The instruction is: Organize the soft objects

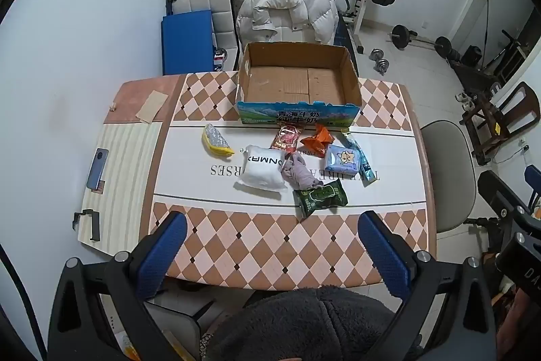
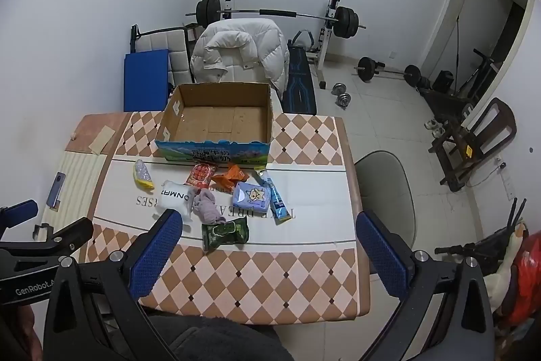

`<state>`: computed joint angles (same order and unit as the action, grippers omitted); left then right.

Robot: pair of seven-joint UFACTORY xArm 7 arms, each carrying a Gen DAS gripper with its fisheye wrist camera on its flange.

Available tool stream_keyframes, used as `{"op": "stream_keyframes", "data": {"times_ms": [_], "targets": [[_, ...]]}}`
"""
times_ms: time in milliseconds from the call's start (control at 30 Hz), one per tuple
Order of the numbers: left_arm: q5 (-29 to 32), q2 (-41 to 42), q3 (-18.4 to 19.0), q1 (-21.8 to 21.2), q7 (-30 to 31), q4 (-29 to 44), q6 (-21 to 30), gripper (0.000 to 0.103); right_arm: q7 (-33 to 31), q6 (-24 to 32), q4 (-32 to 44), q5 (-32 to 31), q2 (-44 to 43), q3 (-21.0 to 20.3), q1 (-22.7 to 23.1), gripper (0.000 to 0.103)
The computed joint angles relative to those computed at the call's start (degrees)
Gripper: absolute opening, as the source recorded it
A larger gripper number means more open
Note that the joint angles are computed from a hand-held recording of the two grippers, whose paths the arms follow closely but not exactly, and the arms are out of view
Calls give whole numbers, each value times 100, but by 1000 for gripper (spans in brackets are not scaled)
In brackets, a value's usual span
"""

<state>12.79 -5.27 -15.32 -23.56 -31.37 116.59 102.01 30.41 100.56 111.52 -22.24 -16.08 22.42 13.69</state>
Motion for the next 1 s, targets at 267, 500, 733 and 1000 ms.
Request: {"op": "stream_keyframes", "data": {"times_ms": [267,500,733,1000], "targets": [[95,129,40,-68,23,257,98,103,52,74,135,-26,91,18,55,103],[56,64,127,-123,34,150,14,103,87,126,202,-79,149,54,110,103],[-59,-96,85,107,150,-44,-169,103,150,145,173,-133,149,76,178,103],[-18,-91,35,154,156,-36,-248,103,145,136,162,-126,145,56,180,103]]}}
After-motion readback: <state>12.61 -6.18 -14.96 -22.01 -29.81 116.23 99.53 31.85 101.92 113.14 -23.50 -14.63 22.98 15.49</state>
